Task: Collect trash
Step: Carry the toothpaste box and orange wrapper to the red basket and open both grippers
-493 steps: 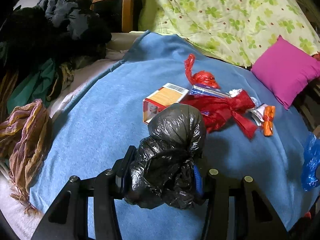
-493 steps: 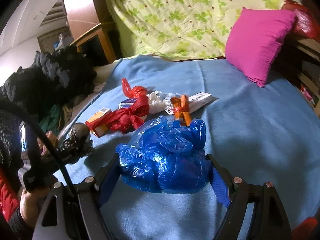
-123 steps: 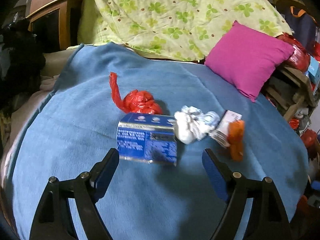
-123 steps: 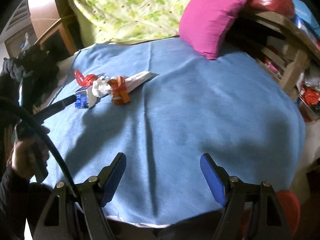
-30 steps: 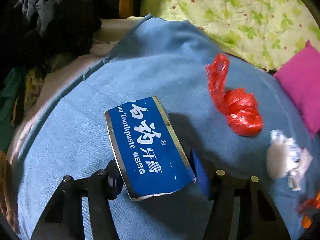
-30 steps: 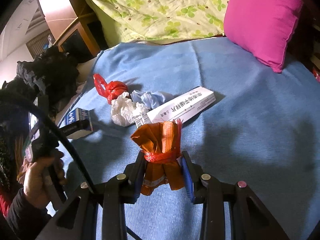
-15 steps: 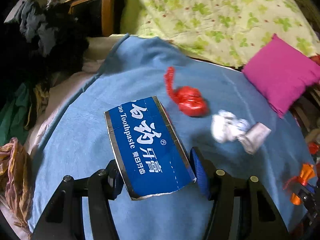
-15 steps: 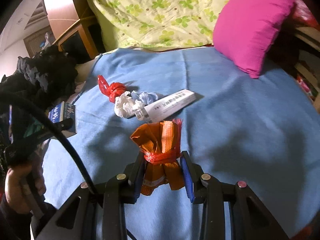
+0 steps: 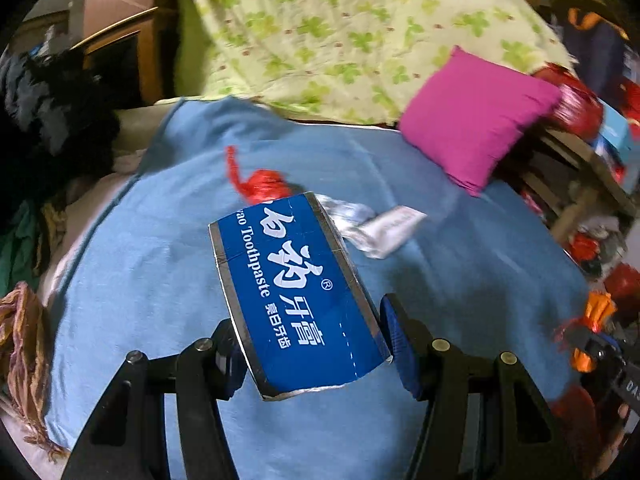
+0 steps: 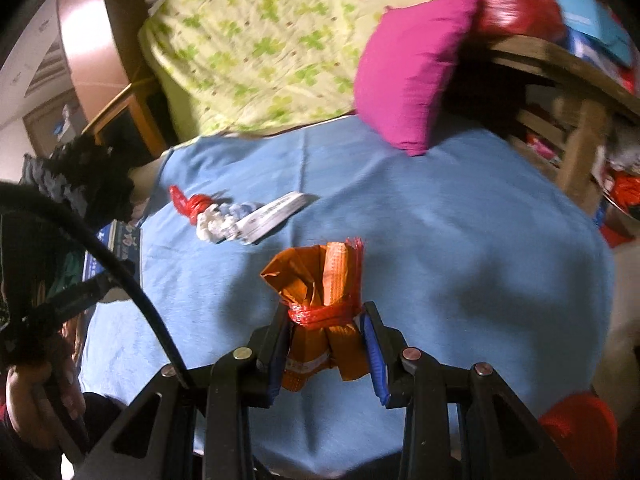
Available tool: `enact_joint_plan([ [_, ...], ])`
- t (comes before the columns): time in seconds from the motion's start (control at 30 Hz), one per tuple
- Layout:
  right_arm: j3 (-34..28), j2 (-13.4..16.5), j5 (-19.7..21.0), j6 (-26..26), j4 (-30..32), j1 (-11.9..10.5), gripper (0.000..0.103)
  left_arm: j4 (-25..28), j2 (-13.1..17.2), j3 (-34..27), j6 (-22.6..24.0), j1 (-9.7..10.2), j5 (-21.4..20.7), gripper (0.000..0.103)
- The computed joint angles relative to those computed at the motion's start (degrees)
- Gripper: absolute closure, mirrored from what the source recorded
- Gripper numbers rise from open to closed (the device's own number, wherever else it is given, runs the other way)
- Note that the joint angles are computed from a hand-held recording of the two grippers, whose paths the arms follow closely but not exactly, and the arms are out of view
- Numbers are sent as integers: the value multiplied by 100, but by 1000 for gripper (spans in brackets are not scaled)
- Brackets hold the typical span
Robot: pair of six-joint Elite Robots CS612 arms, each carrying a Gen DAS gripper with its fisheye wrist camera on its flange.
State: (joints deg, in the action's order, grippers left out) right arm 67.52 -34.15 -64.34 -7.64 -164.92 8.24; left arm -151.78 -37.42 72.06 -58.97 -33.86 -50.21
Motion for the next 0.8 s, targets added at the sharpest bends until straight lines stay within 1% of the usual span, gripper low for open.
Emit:
enact_joint_plan([
  [0.2,458,-238,-139,321,-446,-258,65,-331,317,-577,824,-144,-274,41],
  [0.43,1045,-521,-452,594,-868,-589,65,-569,665,-1244,1584,-303,-644,41],
  [0.67,1549,-727,-787,958,-1095,-916,65,-646,980,-1824,2159,-447,-1070,41],
  [0.8,1749,-784,-946,1081,-1119,-1026,65,-542,1164,-2168,2390,-512,-1309,41],
])
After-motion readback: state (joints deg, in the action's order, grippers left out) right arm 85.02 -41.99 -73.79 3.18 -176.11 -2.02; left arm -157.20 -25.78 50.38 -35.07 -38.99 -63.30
